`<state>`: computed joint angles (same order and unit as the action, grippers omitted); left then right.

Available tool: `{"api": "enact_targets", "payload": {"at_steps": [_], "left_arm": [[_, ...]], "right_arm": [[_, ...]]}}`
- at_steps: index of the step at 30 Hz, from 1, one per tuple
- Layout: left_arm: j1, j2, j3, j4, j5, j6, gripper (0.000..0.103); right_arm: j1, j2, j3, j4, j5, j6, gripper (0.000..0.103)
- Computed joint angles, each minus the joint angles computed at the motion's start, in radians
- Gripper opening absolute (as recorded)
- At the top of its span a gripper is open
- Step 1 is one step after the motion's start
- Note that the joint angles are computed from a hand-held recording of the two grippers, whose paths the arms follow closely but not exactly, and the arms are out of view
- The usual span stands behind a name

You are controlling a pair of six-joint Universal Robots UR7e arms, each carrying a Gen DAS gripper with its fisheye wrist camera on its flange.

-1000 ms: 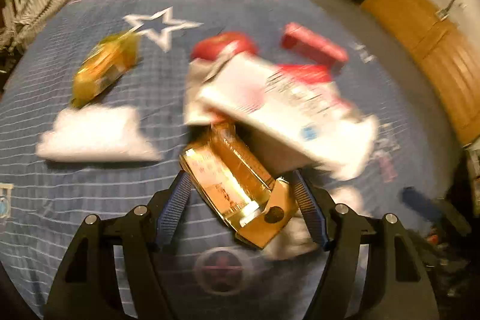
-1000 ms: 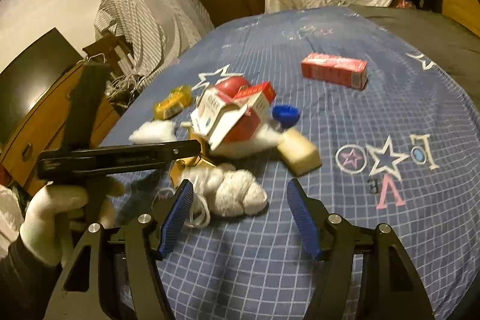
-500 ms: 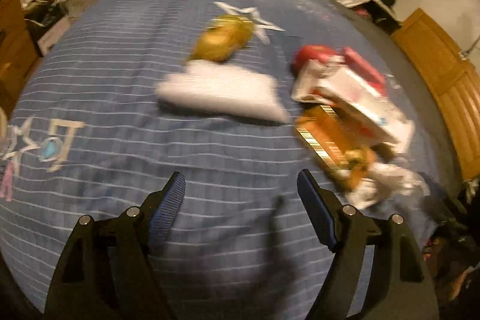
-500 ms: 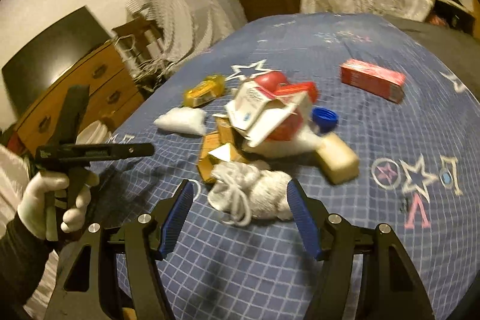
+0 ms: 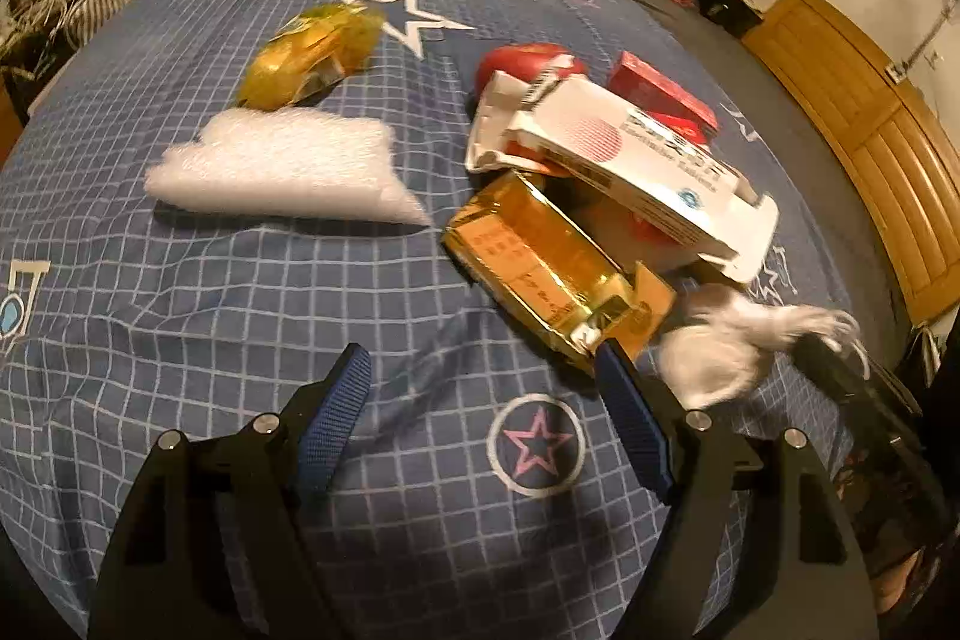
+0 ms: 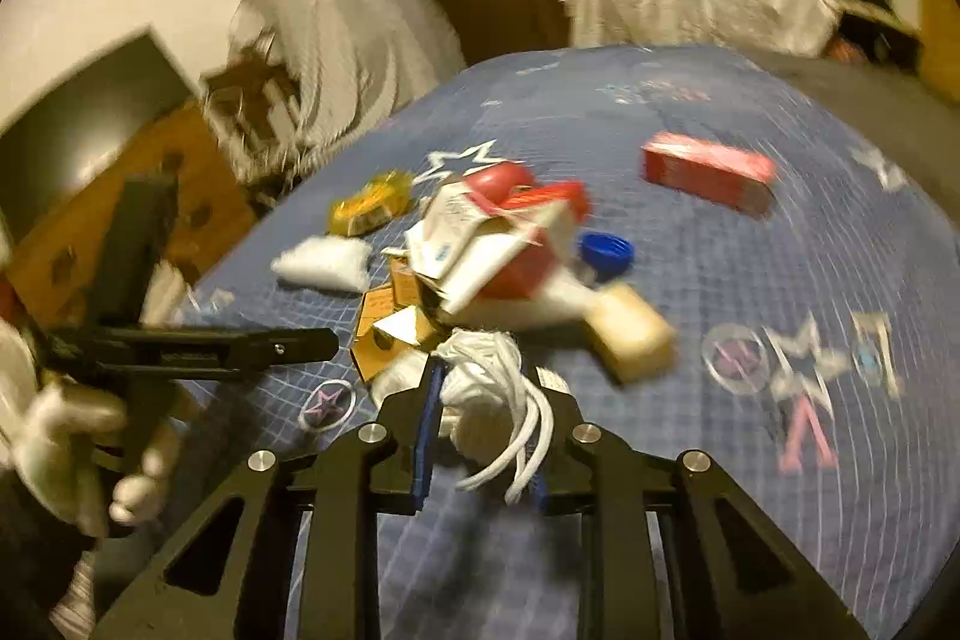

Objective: Collect trash
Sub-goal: 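Grasp the gold cigarette box with left tool while right tool grasps white tissue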

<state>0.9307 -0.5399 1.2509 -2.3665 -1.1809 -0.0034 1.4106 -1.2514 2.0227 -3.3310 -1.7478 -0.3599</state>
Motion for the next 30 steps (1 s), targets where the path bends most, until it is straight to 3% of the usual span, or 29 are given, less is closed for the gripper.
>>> {"api": "enact_targets", "payload": {"at_steps": [4, 10, 17, 23, 30], "left_arm": [[-0.004, -0.015, 0.037, -0.014, -0.015, 0.02, 0.074], [-0.005, -0.042, 0.089, -0.04, -0.019, 0.028, 0.074], [0.004, -0.037, 0.072, -0.03, -0.041, -0.019, 0.075], [-0.005, 0.009, 0.003, -0.032, -0.061, -0.073, 0.085], [-0.036, 0.111, -0.134, 0.065, 0.007, -0.096, 0.087]], "right_arm": [[-0.098, -0.112, 0.121, -0.04, 0.14, 0.105, 0.026], [-0.132, -0.153, 0.229, -0.171, 0.0, 0.045, 0.031], [-0.145, -0.173, 0.247, -0.264, -0.086, 0.019, 0.046], [-0.134, -0.19, 0.212, -0.125, -0.056, -0.013, 0.048], [-0.119, -0.151, 0.175, -0.069, -0.03, -0.002, 0.05]]}}
